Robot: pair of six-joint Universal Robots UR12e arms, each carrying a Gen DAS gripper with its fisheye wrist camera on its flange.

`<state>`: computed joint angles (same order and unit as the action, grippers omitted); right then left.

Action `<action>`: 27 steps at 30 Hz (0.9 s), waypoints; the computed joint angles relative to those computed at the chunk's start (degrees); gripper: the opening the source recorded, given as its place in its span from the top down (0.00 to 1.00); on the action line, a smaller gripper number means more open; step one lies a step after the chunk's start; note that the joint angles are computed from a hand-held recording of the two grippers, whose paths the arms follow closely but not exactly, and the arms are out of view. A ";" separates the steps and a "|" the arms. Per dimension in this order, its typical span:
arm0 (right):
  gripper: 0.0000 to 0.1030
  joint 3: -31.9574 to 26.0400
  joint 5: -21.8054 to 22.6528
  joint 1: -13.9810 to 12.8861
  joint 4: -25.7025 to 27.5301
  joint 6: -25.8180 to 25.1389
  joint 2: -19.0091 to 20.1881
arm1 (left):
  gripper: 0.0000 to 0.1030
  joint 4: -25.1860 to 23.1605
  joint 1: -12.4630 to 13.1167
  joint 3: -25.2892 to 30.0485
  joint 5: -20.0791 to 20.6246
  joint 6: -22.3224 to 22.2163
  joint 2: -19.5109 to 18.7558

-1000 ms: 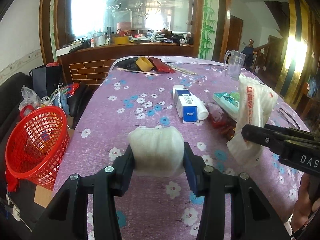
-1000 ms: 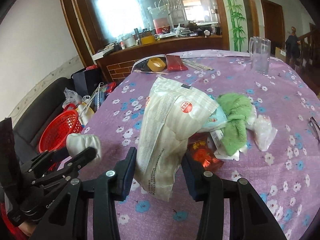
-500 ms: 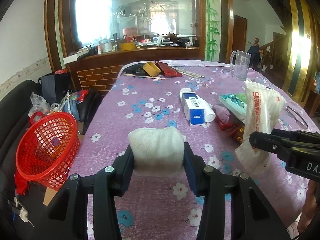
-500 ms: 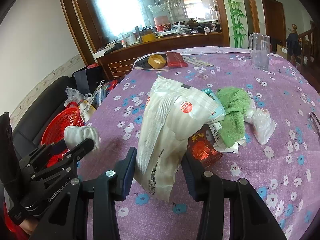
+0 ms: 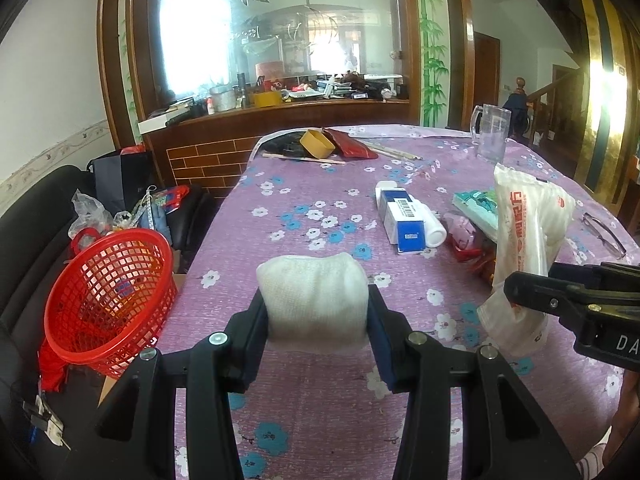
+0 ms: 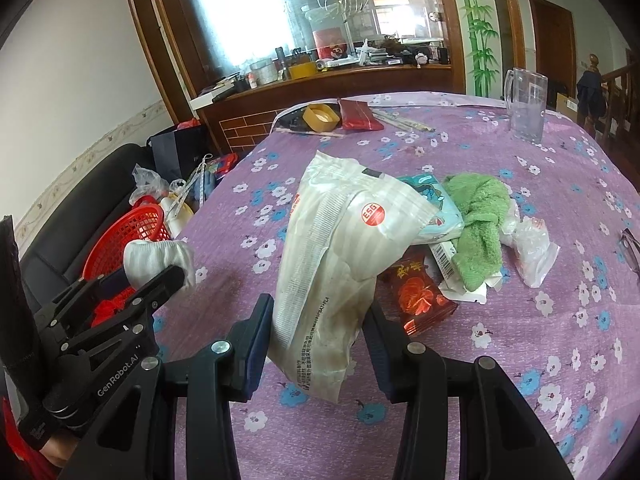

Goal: Collect trash
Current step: 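Carry the cotton pad with the left gripper toward the basket while the right carries the packet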

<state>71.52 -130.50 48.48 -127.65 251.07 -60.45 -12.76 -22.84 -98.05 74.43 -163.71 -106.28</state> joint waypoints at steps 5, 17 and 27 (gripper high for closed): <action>0.53 -0.50 0.53 -0.12 0.43 -0.29 0.28 | 0.57 -0.16 0.39 0.19 -0.25 -0.51 -0.10; 0.53 -3.38 2.58 -0.80 0.75 -3.91 2.07 | 0.57 -0.82 1.98 0.89 -0.93 -2.86 -0.31; 0.53 -6.74 3.84 -1.30 1.88 -7.63 3.95 | 0.57 -1.33 3.18 1.39 -1.34 -4.61 -0.48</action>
<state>64.78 -126.66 47.18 -125.77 243.44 -56.50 -14.09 -19.66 -96.66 73.09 -168.32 -106.76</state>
